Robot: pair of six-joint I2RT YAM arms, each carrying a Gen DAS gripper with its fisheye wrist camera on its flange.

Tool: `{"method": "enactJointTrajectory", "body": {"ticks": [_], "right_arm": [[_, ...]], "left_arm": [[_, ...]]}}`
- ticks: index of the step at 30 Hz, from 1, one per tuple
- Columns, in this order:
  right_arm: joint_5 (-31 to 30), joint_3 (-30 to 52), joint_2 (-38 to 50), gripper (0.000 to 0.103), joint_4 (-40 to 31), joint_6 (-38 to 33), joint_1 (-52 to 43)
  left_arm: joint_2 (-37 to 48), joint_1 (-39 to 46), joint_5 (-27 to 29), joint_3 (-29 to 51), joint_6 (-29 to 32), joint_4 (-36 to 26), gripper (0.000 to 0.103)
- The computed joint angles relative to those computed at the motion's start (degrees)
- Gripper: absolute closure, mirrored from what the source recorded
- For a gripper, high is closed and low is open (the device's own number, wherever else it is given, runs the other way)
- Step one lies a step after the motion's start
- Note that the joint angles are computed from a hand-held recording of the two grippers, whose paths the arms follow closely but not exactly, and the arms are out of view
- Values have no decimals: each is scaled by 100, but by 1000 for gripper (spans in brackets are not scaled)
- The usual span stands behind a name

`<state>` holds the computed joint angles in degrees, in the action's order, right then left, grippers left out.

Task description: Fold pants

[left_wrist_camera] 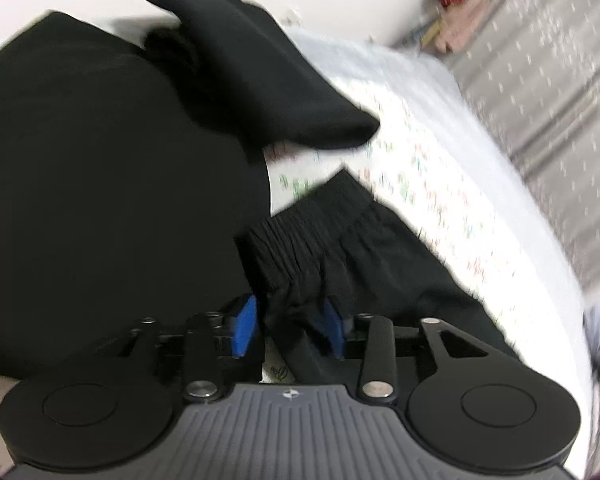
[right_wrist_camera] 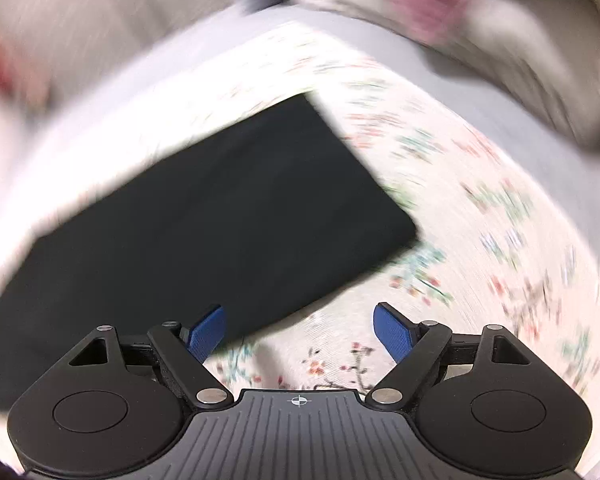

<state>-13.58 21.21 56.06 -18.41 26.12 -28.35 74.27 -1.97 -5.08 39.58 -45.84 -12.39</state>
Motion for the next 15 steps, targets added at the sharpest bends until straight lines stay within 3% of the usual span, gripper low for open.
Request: {"method": "enactJointTrajectory", "body": {"ticks": [3,8,9,10,15], "right_arm": [[-500,-184,-51,20,331,310,-476],[-1068,-472,-285,19,346,448,-1247],[-1049,-494,-98,20,597,485,-1246],[-1056,-464,-198,20,417,406,-1354],[-274,-688,-186,27,984,872,-730]], "left_arm": [[-508,-355,-271,-91,-93,-108,64],[-104,-1885,-1016,327,312,-126,55],[87,-2248,-1230,471,333,-175,55],[280,-2575,-1403,606,339,-211,55],[1413,-3806,-1784,1351,439,-291,55]]}}
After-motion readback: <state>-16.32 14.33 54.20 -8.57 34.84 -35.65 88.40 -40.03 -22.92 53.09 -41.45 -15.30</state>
